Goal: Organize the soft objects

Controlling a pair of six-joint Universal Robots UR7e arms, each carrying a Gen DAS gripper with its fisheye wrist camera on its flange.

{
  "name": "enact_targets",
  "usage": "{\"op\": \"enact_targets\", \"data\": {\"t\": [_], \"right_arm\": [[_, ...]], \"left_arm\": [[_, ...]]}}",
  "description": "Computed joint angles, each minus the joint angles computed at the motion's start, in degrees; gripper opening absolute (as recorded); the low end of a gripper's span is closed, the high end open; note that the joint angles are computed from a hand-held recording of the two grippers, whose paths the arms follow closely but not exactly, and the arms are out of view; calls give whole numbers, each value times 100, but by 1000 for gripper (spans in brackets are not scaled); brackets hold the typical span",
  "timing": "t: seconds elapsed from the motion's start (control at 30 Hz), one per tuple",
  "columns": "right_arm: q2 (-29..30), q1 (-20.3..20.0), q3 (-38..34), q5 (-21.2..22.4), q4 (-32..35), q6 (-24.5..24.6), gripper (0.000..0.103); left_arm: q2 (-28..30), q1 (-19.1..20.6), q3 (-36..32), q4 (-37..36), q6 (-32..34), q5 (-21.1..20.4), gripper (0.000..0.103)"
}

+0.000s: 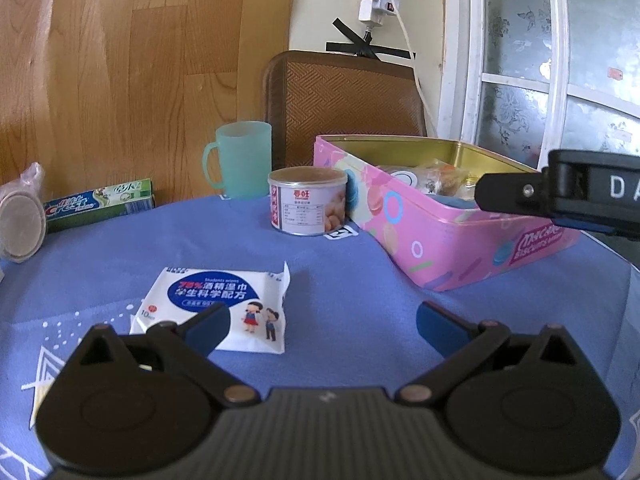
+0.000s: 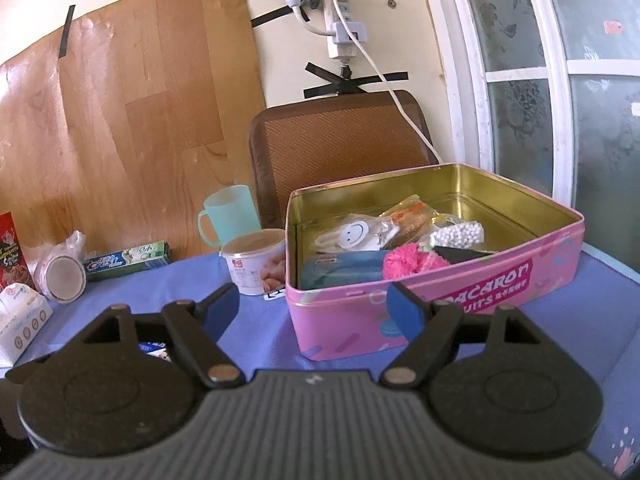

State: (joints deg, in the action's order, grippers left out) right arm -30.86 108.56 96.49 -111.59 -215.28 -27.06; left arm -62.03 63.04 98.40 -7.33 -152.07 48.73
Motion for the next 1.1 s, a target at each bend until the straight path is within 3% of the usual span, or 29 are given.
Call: {"op": "enact_targets", "data": {"t": [1.1], "right_arm": [[-115,-25,30,-144,14,235,83]], "left_arm": [[6,21,-19,114,1,177,103]]}}
